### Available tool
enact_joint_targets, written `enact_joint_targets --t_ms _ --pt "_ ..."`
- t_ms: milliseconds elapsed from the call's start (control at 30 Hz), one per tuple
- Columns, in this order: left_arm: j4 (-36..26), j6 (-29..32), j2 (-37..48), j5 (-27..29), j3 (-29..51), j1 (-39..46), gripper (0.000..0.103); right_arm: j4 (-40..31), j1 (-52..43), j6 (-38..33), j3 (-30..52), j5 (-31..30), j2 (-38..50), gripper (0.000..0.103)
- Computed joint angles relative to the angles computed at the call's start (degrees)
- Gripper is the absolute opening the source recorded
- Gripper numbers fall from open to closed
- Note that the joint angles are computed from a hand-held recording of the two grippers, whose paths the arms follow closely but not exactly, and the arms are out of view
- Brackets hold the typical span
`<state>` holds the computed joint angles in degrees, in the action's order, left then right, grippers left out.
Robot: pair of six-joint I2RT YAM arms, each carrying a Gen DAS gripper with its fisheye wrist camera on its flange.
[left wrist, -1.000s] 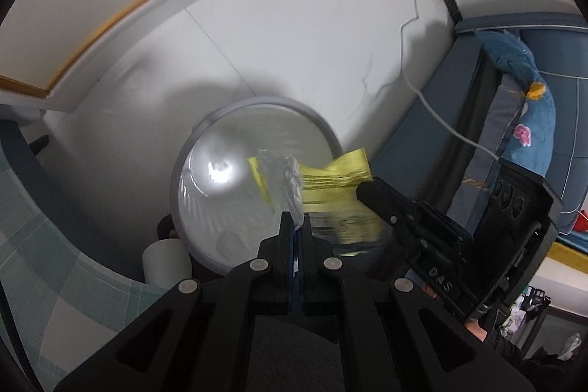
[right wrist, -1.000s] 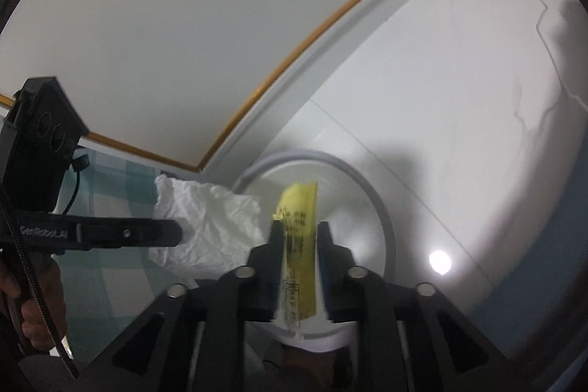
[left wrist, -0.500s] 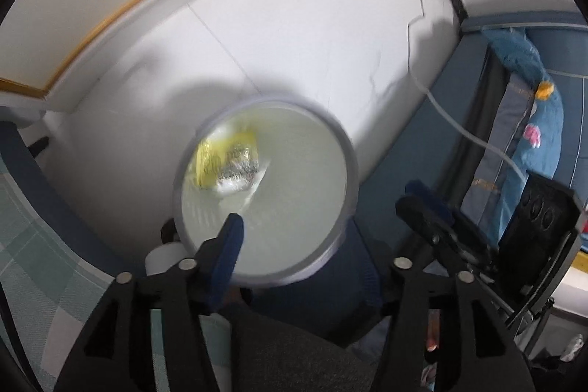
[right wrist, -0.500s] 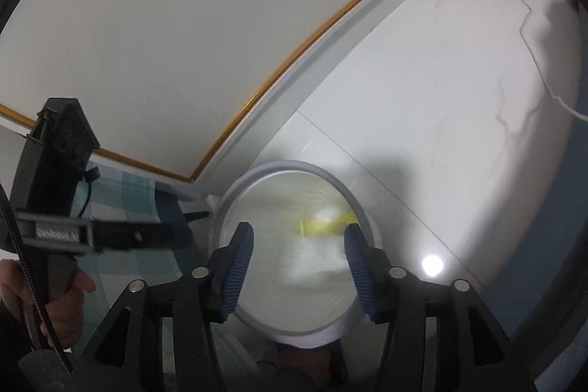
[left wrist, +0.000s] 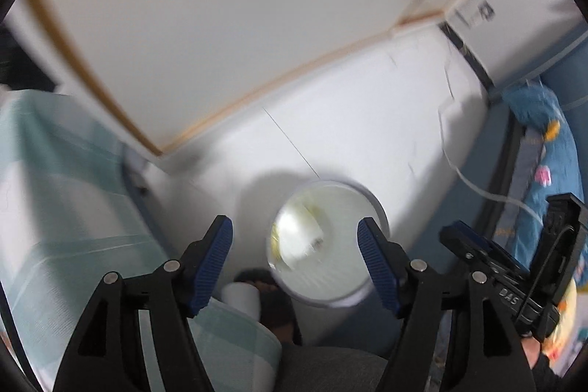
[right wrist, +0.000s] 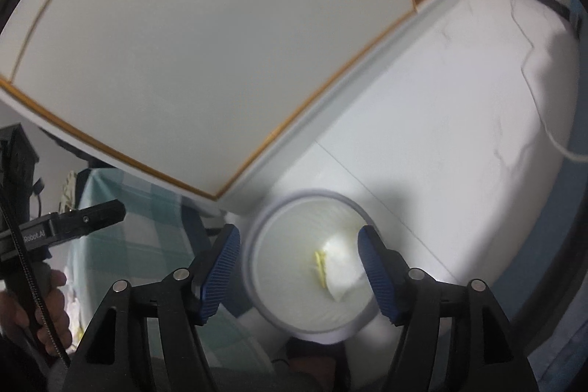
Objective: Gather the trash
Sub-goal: 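Return both tools over the table toward the remaining trash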
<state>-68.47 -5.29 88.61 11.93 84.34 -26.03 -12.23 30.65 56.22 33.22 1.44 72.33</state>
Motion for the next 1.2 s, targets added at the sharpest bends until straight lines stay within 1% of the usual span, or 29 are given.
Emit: enact_joint_targets --t_ms 67,133,167,233,367,400,433,467,500,567,633,767,833,867,933,1000,1100,1133,1200 --pt "0.33 -0.39 -3.93 -1.62 -1.20 1.97 0.067 -1.77 2.12 -0.22 2.20 1.94 -1.46 0.067" --pt "0.30 -0.90 -7.37 -2.65 -2.34 3.48 0.067 -4.33 4.78 -0.79 5.48 4.40 -2.59 0.071" --pt "-0.12 -0.96 -8.67 -2.28 -2.56 4.49 0.067 -5.31 5.96 -0.96 6.90 5.49 -2.79 0.072" --pt "-1.30 -0.18 -11.21 -1.58 -2.53 7.90 0.067 -7.23 8.59 -1.70 10.13 8.06 -3.39 0.077" --pt "-2.38 1.98 -17.45 -1.22 -4.08 14.96 0.068 -9.44 14.34 -4.43 18.32 12.17 -2.54 0.081" --pt "-2.77 2.26 -18.95 -1.10 -4.30 17.22 0.068 -9.67 15.73 -5.02 20.18 13.09 -2.04 0.082" --pt "-3.11 3.42 -20.63 0.40 -4.58 21.25 0.068 -9.88 17.43 -5.64 22.28 14.41 -1.32 0.083" --pt "-3.46 3.61 -21.52 0.95 -4.50 23.09 0.068 -9.95 19.11 -6.44 24.39 15.45 -0.45 0.085" --pt "-4.18 5.33 -22.43 2.26 -4.31 27.56 0.070 -9.91 20.50 -7.31 26.21 16.27 0.44 0.086" --pt "-4.85 7.12 -23.43 4.18 -3.75 32.80 0.073 -10.03 23.81 -8.92 30.46 18.37 2.88 0.088" --pt "-6.13 10.63 -24.18 6.84 -2.74 40.03 0.075 -9.90 27.08 -9.95 33.91 20.37 5.49 0.091" --pt "-9.36 19.52 -24.77 12.94 -0.88 54.86 0.075 -10.62 32.06 -10.34 41.06 22.22 11.59 0.093" --pt "-12.93 26.71 -24.07 17.53 1.17 64.79 0.076 -9.36 33.92 -10.84 43.45 21.88 14.12 0.093" --pt "-14.05 28.92 -23.41 18.81 2.24 68.30 0.076 -9.64 34.76 -11.17 45.66 21.60 16.04 0.093" --pt "-16.82 35.03 -21.35 22.33 4.67 77.14 0.082 -9.55 36.54 -11.57 50.36 21.06 20.14 0.094" --pt "-17.71 39.79 -19.86 24.70 5.79 84.25 0.084 -10.35 37.60 -12.74 54.51 20.18 23.77 0.094" --pt "-17.56 45.33 -16.46 27.10 6.83 92.81 0.084 -11.11 39.18 -14.28 60.67 18.04 29.64 0.094" --pt "-17.38 46.62 -14.87 27.81 7.15 95.27 0.084 -11.89 39.87 -15.14 63.25 17.24 31.64 0.094" --pt "-16.22 47.37 -12.38 28.37 7.24 98.55 0.084 -13.36 40.39 -17.54 68.49 15.58 36.19 0.094"
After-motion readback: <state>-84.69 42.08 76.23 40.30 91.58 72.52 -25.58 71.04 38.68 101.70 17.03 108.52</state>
